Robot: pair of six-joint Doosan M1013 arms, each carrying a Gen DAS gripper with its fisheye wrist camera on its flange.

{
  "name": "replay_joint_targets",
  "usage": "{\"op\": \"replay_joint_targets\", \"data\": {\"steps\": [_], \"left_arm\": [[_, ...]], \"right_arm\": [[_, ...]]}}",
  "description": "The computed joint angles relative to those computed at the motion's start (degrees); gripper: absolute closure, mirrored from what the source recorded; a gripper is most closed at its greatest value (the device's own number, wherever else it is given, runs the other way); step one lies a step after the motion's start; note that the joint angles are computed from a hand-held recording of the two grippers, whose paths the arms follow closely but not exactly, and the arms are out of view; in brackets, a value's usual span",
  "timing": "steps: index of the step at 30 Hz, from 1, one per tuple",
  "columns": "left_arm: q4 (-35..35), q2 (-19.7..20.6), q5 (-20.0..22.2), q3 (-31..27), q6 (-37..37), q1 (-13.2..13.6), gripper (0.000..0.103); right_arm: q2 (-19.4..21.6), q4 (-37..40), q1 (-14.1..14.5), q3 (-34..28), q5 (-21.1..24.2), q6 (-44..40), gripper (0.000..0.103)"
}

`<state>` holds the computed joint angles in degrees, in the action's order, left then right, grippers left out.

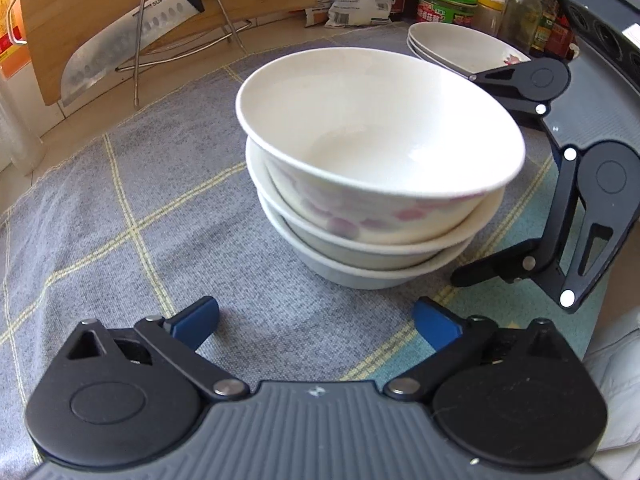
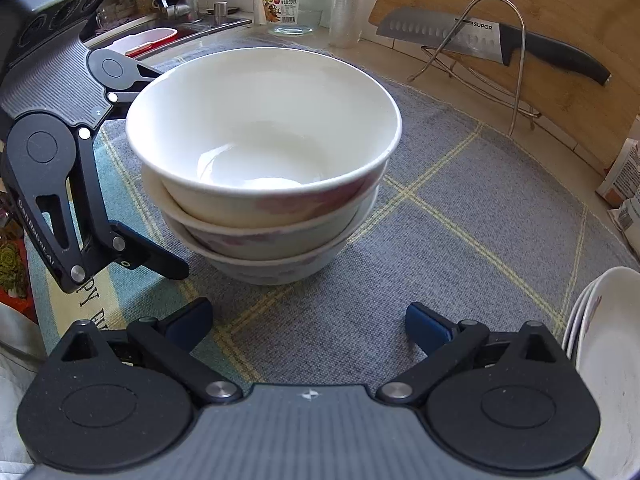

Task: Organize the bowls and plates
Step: 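Grip the bowl stack rim with the right tool while the left tool clamps its other side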

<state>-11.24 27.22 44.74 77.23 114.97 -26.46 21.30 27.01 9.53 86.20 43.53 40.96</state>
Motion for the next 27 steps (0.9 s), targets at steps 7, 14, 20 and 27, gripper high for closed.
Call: {"op": "replay_joint_targets", "data": {"steps": [7,14,20,27], "left_arm": [[-7.6,0.1,-1.7,0.9,11.7,1.1,0.0],[-16.7,1.4,0.6,-0.7,29.6,2.7,0.003],[-22.4,3.3,6.2,-4.1,42.5,3.9,0.008],[-21.4,4.8,9.6,-6.8,43.9,4.1,0.015]], "right_arm": [[0.0,-3.0,0.7,-0.4,-0.1,4.3,0.0],[0.6,-9.1,2.2,-2.6,1.4,7.0,0.0],[1.5,-5.9,1.7,-4.8,4.6,2.6,0.002],[2.9,-2.5,1.3,-6.7,7.9,-3.4,0.011]]}}
